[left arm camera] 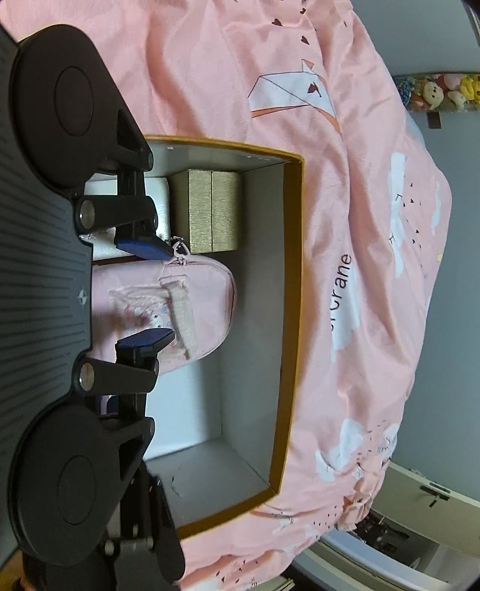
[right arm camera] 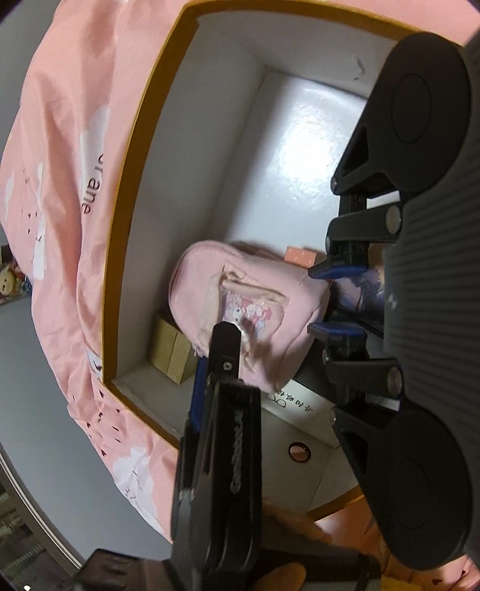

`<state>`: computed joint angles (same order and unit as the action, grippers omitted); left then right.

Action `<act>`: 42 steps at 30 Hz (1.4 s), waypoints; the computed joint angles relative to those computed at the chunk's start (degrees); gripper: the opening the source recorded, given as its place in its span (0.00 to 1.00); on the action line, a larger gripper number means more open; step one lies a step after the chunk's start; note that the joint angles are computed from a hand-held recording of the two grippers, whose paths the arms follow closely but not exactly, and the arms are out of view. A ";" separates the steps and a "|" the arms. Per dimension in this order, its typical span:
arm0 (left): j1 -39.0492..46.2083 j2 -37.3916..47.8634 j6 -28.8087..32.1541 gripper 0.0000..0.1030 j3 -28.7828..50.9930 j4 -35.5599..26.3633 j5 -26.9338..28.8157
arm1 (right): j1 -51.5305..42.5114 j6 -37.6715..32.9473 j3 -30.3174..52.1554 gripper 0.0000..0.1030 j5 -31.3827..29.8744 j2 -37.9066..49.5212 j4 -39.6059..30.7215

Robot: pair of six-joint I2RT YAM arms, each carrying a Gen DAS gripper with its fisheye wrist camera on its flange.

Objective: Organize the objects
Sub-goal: 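Lower the photo card box and pink pouch into the orange box and open both grippers, then move both tools back toward the plush toys on the bed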

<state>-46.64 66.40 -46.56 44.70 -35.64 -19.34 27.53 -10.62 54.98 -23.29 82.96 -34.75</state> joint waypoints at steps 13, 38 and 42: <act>0.26 -0.42 1.50 0.35 -0.62 -1.86 3.58 | 3.25 -0.94 0.06 0.28 3.89 0.94 3.26; -47.84 5.13 -38.55 0.52 14.36 -25.49 -29.99 | 13.03 13.89 -17.17 0.55 22.43 -53.37 -13.66; -51.92 3.61 -39.56 0.53 12.62 -22.87 -27.32 | 25.02 24.39 -17.90 0.55 33.32 -61.69 -22.12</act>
